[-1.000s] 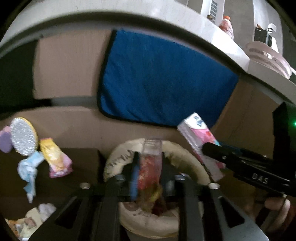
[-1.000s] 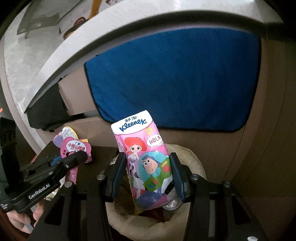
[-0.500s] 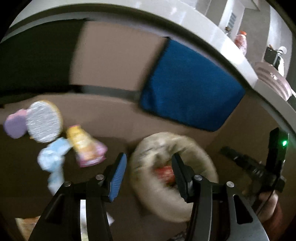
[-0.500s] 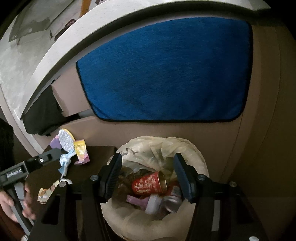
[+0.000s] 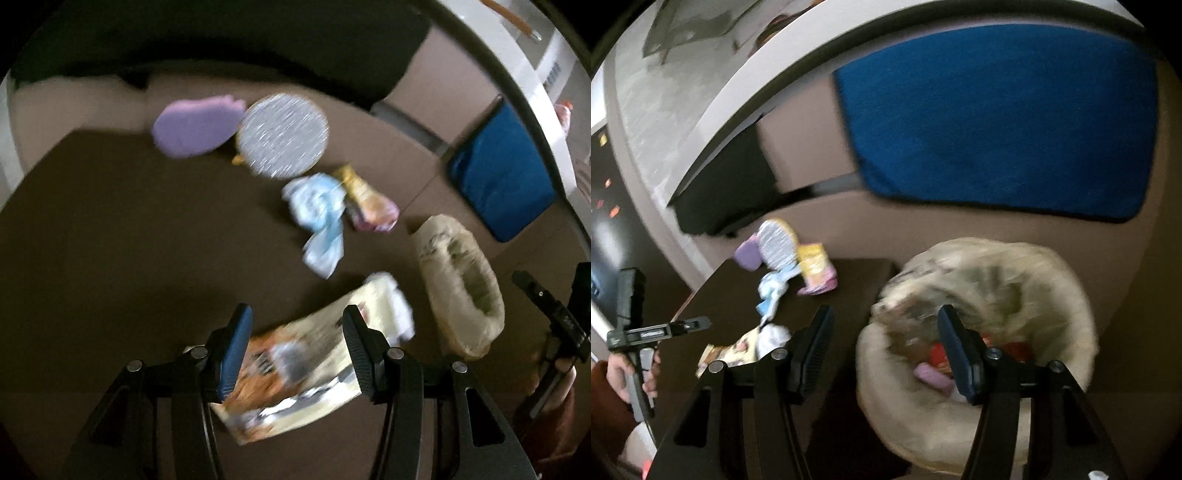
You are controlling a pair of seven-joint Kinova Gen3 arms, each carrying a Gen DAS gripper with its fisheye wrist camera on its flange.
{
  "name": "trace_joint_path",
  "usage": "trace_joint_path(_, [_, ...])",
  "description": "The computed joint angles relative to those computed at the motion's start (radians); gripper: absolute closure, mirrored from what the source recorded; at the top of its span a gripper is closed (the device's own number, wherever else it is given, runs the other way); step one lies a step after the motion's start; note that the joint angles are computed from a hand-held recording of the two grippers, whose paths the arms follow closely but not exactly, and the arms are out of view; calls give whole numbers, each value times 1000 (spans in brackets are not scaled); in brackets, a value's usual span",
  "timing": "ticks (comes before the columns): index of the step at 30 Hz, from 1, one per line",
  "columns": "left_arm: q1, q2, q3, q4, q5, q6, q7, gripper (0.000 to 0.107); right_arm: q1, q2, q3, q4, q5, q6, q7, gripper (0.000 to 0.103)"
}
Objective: Collect trash
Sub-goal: 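Move the left tool to the pile and grasp the purple eggplant sponge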
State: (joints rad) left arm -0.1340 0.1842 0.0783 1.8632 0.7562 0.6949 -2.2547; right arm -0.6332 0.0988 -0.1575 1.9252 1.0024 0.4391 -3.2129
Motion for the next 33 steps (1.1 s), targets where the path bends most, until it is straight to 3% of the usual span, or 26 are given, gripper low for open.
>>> trace_joint_path(6, [-27,-50,-10,69,85,-44,-128,56,-35,54,-11,-80,-137,8,193,47])
trace_joint_path(12, [-69,-9,9,-16,285,-71,-305,56,-90,126,19,-171,-198,30,329,47])
trace_joint_path(14, [-53,41,-9,-85,301,-73,-316,56,-91,143,31,-191,-236,12,370,47])
trace_joint_path(17, [-64,128,28,-198,247,-156,-252,56,-87,174,39,-232,-310,15,451,47])
trace_joint_path(20, [-38,211,14,-318,153,-231,-133,56,-90,205,47,-274,-378,41,524,47])
trace_joint_path(26, [-23,392,-91,-563,127,-104,105,56,-144,235,106,-316,-413,106,568,47])
trace_joint_path(31, [-115,443,52,-612,11,-73,104,56,-114,264,101,-350,-485,107,635,47])
trace_joint_path(33, [-155,459,104,-631,-13,-14,69,56,-108,275,102,-362,-510,105,661,47])
